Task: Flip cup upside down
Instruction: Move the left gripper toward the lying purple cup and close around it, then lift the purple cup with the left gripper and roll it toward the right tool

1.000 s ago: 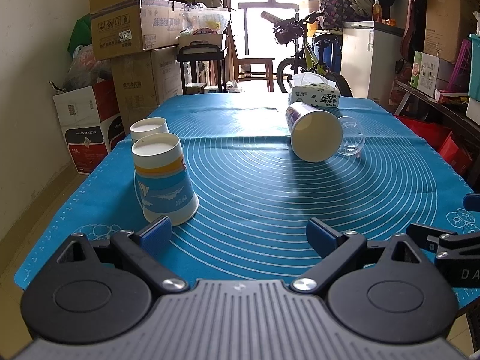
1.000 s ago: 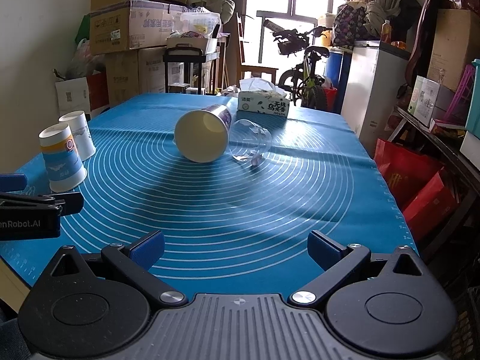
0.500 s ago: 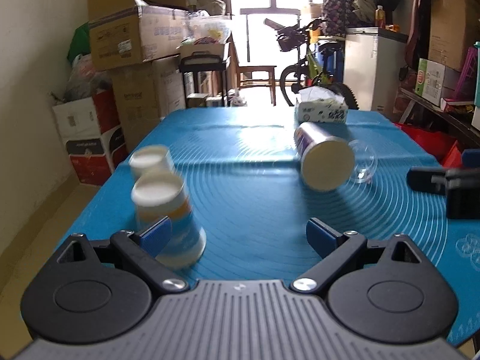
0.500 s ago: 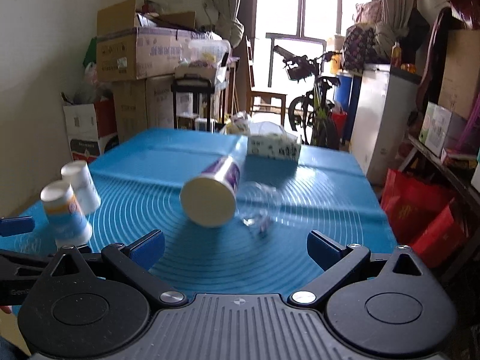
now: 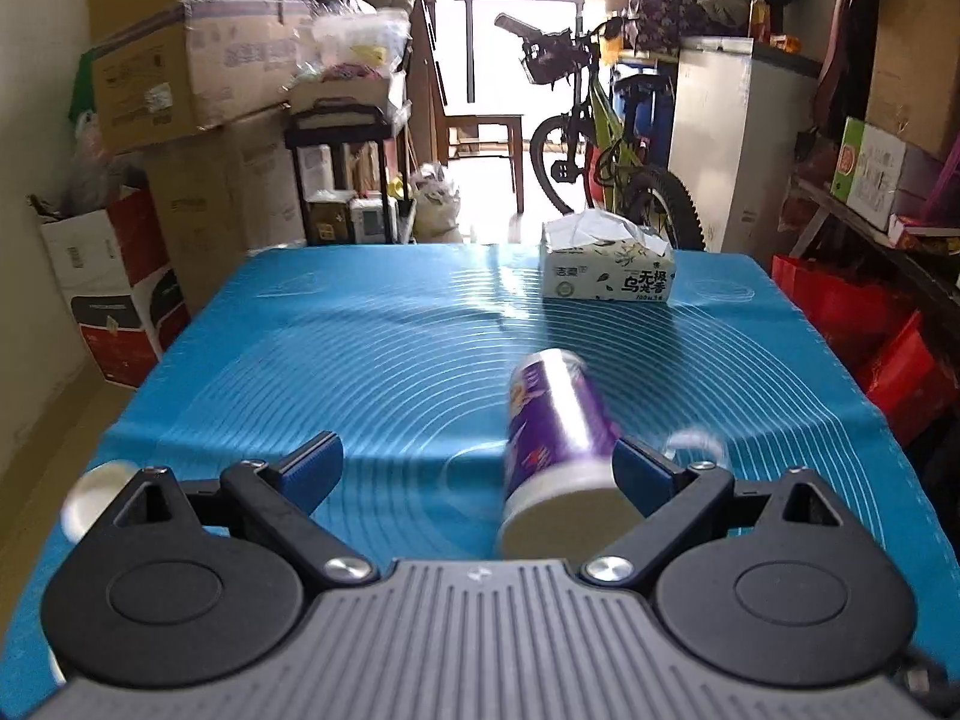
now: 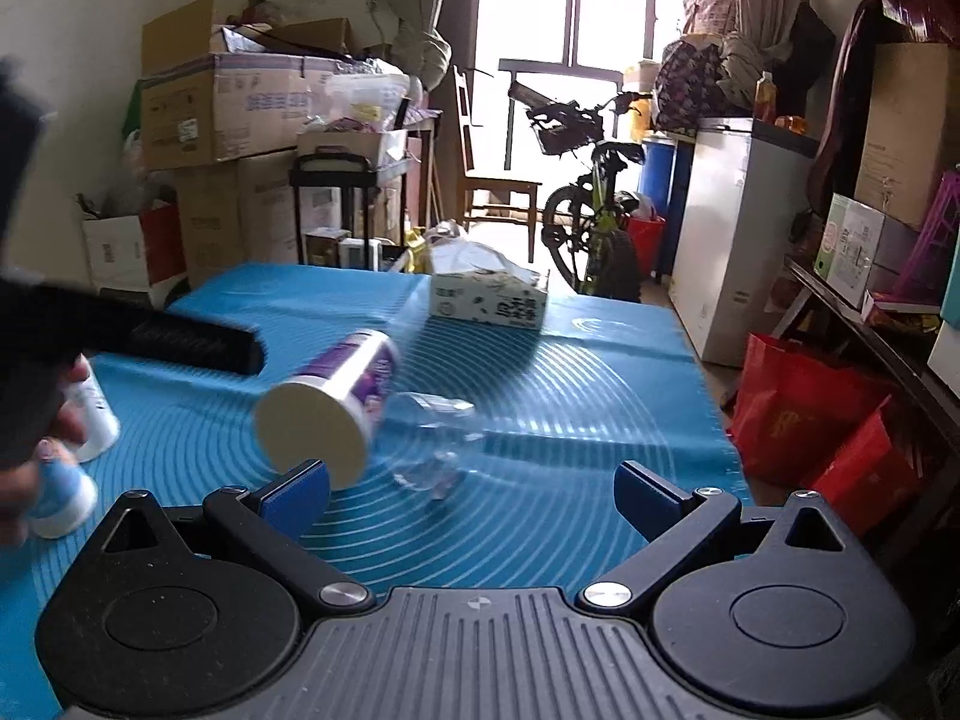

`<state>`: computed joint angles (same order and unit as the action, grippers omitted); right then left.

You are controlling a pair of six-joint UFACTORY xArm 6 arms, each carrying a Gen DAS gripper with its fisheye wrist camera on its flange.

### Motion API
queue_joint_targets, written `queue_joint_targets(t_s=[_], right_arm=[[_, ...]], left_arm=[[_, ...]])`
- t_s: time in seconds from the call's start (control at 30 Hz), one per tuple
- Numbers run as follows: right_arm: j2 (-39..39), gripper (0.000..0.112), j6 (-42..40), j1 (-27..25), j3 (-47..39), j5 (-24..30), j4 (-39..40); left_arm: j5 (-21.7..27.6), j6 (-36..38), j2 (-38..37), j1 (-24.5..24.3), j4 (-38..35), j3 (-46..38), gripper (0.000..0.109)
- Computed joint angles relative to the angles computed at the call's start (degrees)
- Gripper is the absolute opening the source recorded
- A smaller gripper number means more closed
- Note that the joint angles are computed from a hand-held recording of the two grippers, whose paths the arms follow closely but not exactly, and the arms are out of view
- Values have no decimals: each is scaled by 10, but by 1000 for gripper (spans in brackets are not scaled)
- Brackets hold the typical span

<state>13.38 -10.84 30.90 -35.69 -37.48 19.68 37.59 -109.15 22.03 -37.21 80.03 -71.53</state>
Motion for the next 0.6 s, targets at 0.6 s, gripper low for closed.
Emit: queue_joint_targets(t_s=[0.6], right_arm=[[55,103,71,-75,-30,-1,-100]], left_arm=[[-143,169,124,57,-179,-128,68]])
